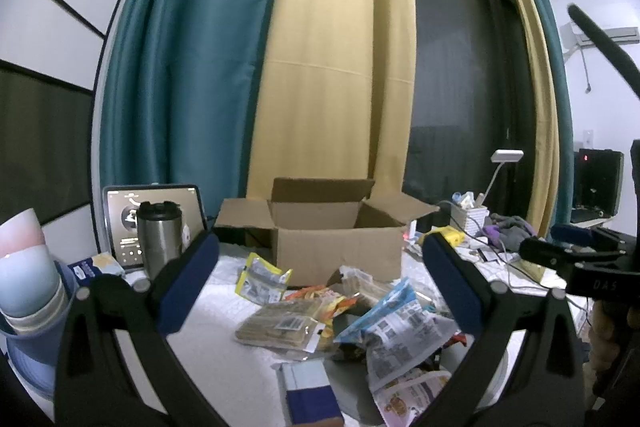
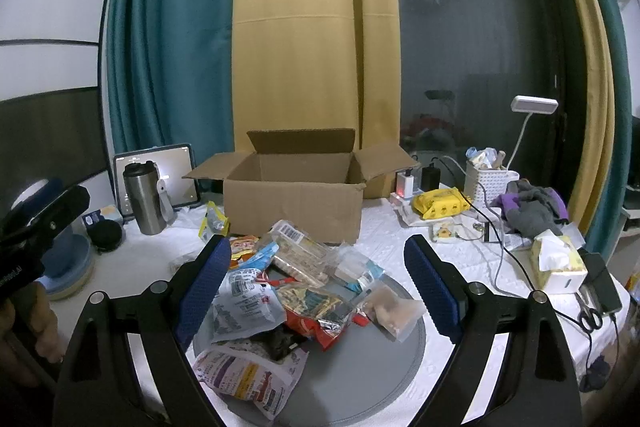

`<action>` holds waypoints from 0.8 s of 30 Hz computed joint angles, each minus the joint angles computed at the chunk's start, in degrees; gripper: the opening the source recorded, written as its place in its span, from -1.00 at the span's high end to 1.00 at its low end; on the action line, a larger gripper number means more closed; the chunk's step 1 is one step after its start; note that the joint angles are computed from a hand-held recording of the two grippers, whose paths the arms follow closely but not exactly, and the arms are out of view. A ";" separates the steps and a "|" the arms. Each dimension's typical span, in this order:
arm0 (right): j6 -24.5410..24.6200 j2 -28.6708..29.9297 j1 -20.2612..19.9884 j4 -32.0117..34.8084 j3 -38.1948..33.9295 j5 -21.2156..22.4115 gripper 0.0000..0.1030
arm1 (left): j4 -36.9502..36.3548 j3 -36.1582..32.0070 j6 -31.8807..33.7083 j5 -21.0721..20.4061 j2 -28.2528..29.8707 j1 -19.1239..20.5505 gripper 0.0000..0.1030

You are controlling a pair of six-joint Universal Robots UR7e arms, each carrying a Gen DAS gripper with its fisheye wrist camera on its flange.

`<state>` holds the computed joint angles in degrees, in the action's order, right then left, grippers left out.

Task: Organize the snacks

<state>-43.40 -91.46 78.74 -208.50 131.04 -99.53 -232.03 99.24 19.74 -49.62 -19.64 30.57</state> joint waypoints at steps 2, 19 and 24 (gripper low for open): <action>0.03 0.15 0.13 -0.16 0.02 -0.19 -0.77 | -0.11 0.04 -0.06 0.08 0.04 -0.03 -0.99; -0.04 -0.26 -0.25 0.33 0.02 0.22 -0.77 | -0.25 0.09 -0.07 0.08 0.11 -0.04 -0.99; -0.03 -0.25 -0.32 0.21 0.13 0.36 -0.77 | -0.37 0.06 -0.04 0.16 0.19 -0.08 -0.99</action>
